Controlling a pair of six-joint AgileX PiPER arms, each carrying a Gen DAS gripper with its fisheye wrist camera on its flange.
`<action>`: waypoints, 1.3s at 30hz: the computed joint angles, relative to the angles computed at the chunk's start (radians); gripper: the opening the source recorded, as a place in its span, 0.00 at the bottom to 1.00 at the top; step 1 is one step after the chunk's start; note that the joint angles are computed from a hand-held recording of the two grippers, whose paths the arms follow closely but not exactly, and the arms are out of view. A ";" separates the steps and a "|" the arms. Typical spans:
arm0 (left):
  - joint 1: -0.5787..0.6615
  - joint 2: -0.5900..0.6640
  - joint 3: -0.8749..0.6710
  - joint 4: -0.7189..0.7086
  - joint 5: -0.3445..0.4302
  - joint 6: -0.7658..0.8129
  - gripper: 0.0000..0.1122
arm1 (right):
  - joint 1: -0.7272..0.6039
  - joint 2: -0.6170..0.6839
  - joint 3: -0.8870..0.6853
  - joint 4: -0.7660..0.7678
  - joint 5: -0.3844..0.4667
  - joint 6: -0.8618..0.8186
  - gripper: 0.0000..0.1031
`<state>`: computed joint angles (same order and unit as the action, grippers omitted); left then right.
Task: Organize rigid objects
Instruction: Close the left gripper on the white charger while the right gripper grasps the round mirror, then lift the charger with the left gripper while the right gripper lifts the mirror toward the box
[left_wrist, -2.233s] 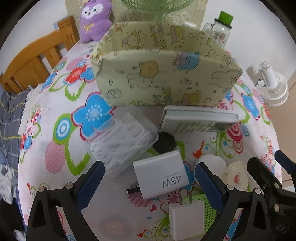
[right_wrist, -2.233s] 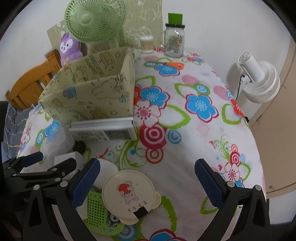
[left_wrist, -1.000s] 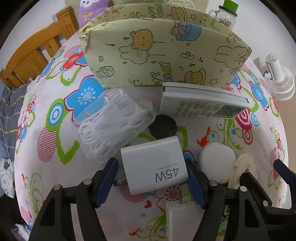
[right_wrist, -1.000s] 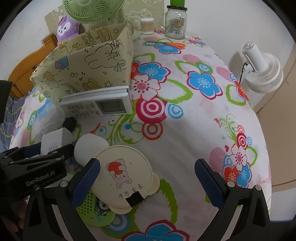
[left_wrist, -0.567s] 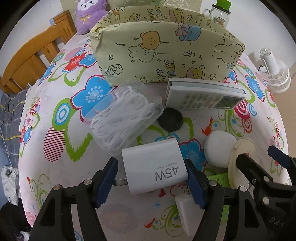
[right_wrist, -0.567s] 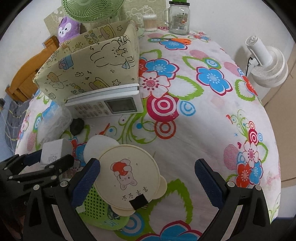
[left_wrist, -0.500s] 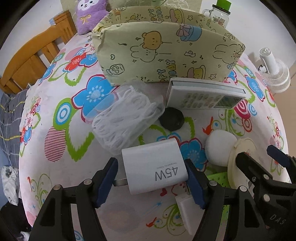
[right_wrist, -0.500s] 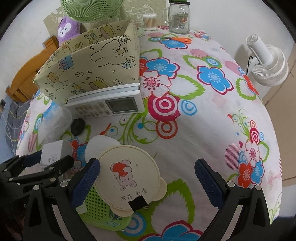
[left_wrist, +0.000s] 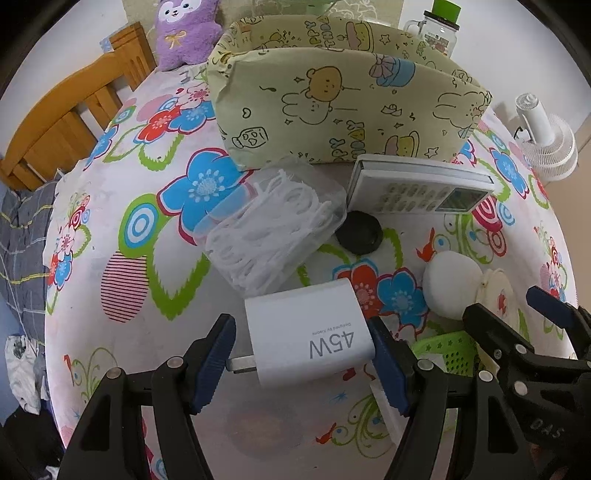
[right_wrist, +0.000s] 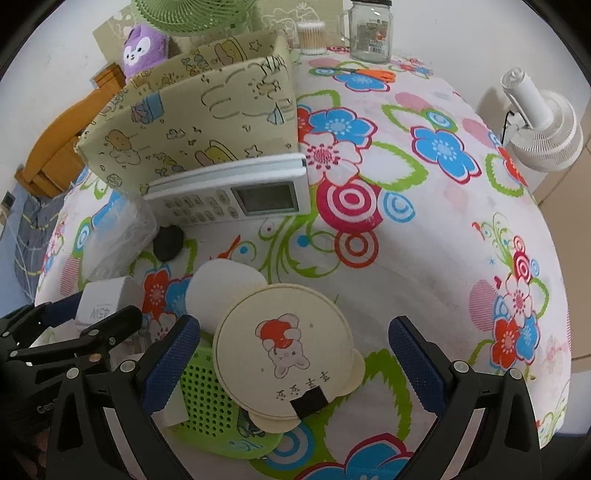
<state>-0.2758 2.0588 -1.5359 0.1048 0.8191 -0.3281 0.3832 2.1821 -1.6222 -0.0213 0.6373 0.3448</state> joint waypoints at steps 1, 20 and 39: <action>-0.001 0.001 0.000 0.001 0.000 0.002 0.66 | -0.003 0.009 -0.003 0.004 0.001 0.000 1.00; 0.011 -0.025 0.003 -0.039 -0.021 0.071 0.66 | 0.067 -0.024 -0.014 -0.197 0.028 0.122 0.75; 0.054 -0.058 -0.062 -0.097 0.007 0.188 0.36 | 0.118 -0.026 -0.162 -0.231 0.173 0.201 0.75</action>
